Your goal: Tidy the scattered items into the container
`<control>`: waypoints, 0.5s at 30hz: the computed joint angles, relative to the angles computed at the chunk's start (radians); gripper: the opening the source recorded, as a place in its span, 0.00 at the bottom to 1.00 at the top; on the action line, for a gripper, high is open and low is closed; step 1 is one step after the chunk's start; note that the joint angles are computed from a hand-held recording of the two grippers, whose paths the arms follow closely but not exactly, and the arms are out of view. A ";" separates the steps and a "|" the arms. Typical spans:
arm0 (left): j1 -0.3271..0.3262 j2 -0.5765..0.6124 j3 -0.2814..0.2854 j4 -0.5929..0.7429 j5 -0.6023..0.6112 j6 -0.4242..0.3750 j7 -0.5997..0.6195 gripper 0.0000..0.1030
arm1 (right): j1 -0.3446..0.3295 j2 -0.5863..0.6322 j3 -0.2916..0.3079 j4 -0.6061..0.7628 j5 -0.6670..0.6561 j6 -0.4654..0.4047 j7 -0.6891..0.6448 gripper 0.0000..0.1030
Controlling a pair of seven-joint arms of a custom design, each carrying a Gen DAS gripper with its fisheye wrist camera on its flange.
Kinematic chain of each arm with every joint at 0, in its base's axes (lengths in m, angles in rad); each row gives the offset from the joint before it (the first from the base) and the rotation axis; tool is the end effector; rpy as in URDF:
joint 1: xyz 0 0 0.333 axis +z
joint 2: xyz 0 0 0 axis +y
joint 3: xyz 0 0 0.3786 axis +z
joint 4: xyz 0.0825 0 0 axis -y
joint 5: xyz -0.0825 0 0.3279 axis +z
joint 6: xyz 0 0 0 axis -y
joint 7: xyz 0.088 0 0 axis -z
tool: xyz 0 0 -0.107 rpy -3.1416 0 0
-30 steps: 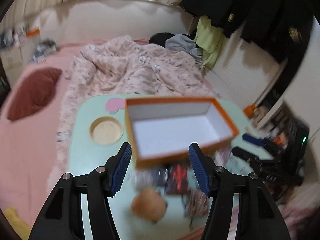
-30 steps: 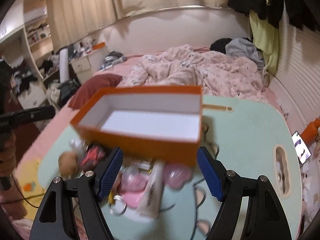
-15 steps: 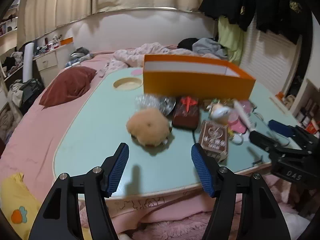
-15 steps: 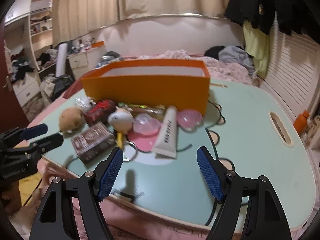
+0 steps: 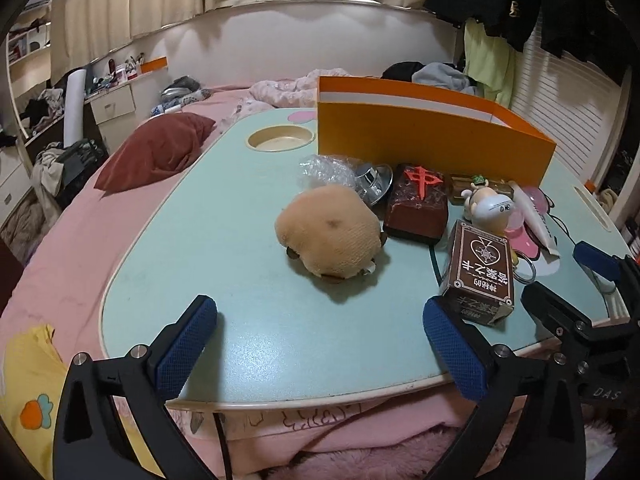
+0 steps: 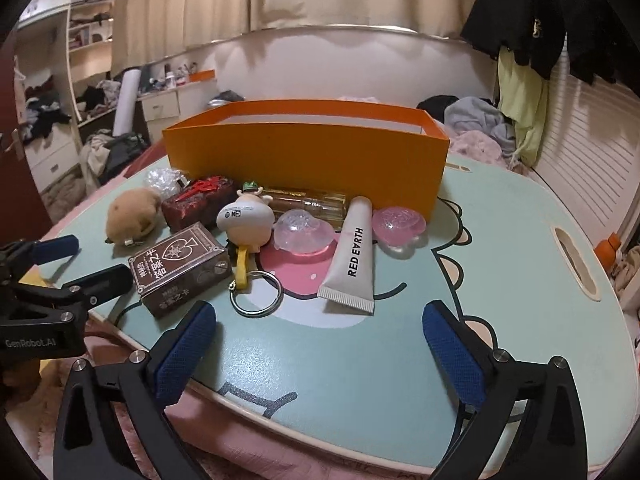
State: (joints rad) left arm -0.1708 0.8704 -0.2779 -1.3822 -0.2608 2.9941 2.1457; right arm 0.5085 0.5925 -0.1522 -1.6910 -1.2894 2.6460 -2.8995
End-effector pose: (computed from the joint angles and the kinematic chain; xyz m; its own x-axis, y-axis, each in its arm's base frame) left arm 0.7447 -0.2477 0.3606 -0.5686 -0.8225 0.0134 -0.5784 0.3881 -0.7176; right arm 0.6291 0.2834 0.3671 -0.3258 -0.9454 0.0087 -0.5987 0.1992 -0.7758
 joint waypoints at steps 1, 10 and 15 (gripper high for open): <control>0.000 -0.001 0.001 0.001 0.000 -0.002 -0.001 1.00 | -0.001 -0.001 0.000 0.000 0.001 0.002 -0.001 1.00; 0.010 -0.010 -0.011 0.005 0.000 -0.044 0.022 1.00 | -0.004 0.000 -0.001 -0.001 -0.019 0.021 0.003 1.00; 0.002 -0.015 0.003 0.014 0.000 -0.073 0.019 1.00 | -0.005 -0.002 -0.006 -0.006 -0.059 0.040 0.024 1.00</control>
State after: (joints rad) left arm -0.1691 0.8556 -0.2748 -1.3681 -0.2610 2.9216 2.1648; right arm 0.5037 0.5909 -0.1584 -1.6972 -1.3484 2.6861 -2.8756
